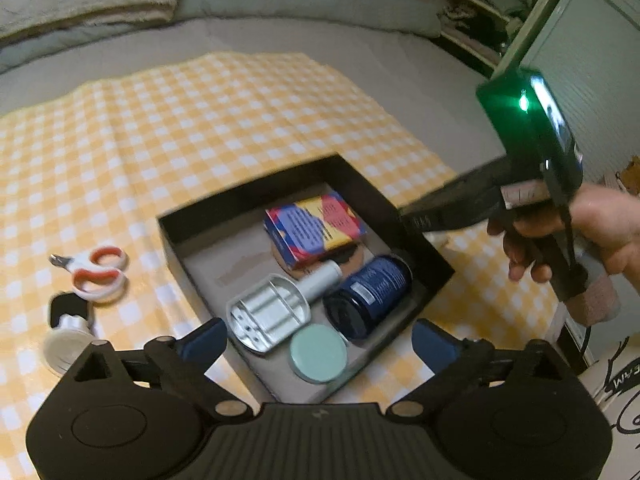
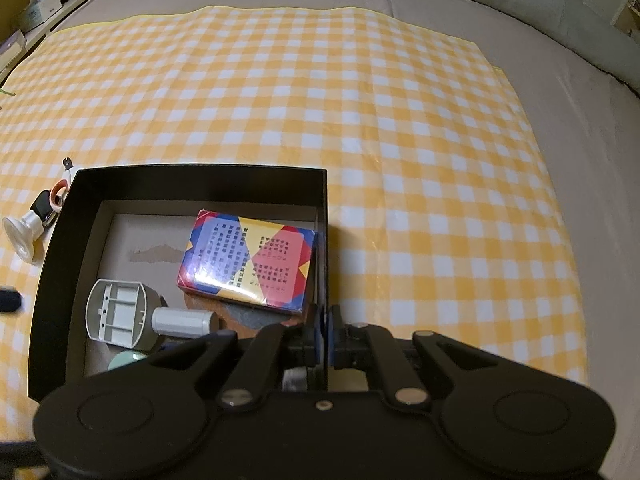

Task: Organize rigid objects
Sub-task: 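Carry the mint-green case with the left tool into the box and release, then move the left tool to the clear suction cup and grasp it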

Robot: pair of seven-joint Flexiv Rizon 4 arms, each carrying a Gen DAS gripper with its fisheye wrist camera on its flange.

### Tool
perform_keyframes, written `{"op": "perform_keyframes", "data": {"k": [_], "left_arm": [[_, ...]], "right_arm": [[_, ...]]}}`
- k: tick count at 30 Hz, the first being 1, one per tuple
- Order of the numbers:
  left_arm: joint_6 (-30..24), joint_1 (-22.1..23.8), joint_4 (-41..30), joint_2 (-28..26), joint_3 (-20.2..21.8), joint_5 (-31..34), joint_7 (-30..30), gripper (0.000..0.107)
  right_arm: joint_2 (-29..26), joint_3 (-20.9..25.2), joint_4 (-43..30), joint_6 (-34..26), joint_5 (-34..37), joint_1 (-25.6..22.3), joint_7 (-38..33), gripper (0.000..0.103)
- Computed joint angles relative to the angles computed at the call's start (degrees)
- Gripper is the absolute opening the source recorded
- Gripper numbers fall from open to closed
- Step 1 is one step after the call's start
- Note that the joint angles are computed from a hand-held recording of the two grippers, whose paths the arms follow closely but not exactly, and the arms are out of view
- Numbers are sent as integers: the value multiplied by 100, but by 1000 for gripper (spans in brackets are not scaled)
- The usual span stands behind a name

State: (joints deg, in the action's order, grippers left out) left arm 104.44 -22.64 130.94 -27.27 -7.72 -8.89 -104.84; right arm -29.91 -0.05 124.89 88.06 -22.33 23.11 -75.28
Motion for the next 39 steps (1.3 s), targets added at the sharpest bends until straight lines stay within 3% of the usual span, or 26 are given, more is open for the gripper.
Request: {"op": "perform_keyframes", "data": {"k": [5, 12, 21, 30, 39], "left_arm": [[254, -303, 216, 167, 509, -231, -107, 103], [491, -831, 549, 284, 1284, -1027, -103, 103], [220, -970, 821, 202, 1584, -1868, -118, 103], [139, -319, 882, -44, 1187, -1540, -618, 101], [-24, 338, 758, -167, 712, -1023, -964, 76]], "right_arm": [[9, 19, 14, 22, -14, -37, -102, 4], [27, -256, 93, 115, -128, 192, -109, 5], [8, -78, 17, 20, -38, 59, -90, 5], [-6, -78, 2, -12, -52, 64, -88, 5], [-25, -33, -10, -9, -54, 29, -115, 5]]}}
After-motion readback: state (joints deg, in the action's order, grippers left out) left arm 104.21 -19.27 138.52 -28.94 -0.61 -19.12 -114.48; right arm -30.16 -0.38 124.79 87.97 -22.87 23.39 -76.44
